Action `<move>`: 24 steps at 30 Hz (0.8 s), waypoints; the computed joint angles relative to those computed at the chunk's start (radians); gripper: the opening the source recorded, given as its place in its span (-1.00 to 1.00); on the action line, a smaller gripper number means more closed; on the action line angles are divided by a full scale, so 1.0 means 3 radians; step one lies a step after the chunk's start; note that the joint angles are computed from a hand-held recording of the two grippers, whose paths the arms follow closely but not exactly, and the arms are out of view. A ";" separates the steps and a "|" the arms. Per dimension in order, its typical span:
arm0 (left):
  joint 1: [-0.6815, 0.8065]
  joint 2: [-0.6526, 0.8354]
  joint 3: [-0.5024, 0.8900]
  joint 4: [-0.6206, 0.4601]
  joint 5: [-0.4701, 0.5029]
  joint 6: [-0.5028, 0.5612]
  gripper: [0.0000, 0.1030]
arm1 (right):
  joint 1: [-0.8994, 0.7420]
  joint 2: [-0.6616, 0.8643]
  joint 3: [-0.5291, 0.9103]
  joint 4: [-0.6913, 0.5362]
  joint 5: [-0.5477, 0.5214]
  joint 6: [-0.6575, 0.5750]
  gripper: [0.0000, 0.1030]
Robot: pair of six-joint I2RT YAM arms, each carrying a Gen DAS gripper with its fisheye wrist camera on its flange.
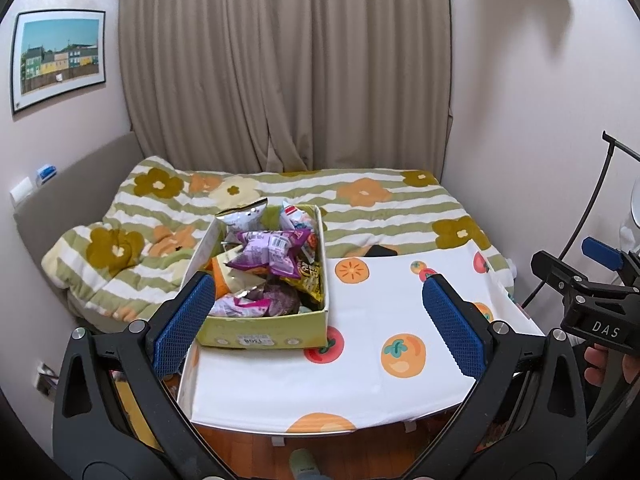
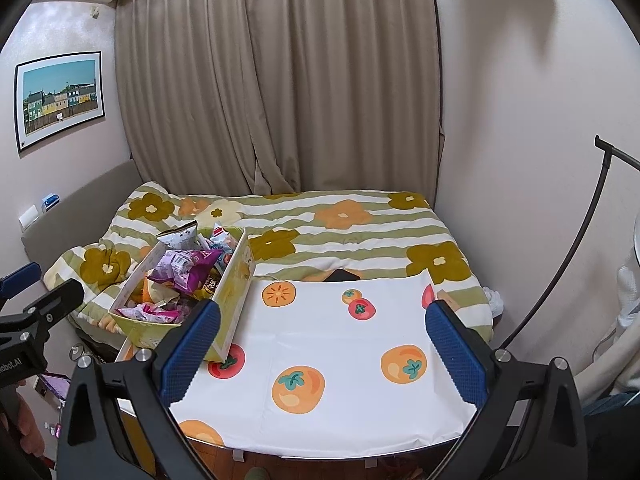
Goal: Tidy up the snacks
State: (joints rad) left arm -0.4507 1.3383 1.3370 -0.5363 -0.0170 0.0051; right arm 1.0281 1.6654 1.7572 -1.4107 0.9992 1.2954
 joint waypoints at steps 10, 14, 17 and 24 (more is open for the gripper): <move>-0.0007 0.0025 0.0027 -0.0011 -0.0002 -0.0012 0.99 | -0.0001 0.0000 -0.0007 -0.0002 0.0000 0.0002 0.98; -0.0018 0.0028 0.0030 -0.0007 -0.0020 -0.0010 0.99 | 0.0001 0.0004 -0.0002 0.0004 0.0005 0.0004 0.98; -0.0017 0.0030 0.0025 0.0000 -0.0020 -0.0011 0.99 | -0.0006 0.0005 -0.0009 0.0028 0.0010 -0.0021 0.98; -0.0021 0.0049 0.0040 -0.0008 -0.0026 -0.0018 0.99 | -0.0006 0.0006 -0.0003 0.0018 0.0012 -0.0015 0.98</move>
State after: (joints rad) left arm -0.4569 1.3530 1.3490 -0.5388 -0.0248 -0.0004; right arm 1.0262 1.6673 1.7563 -1.4053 1.0027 1.2909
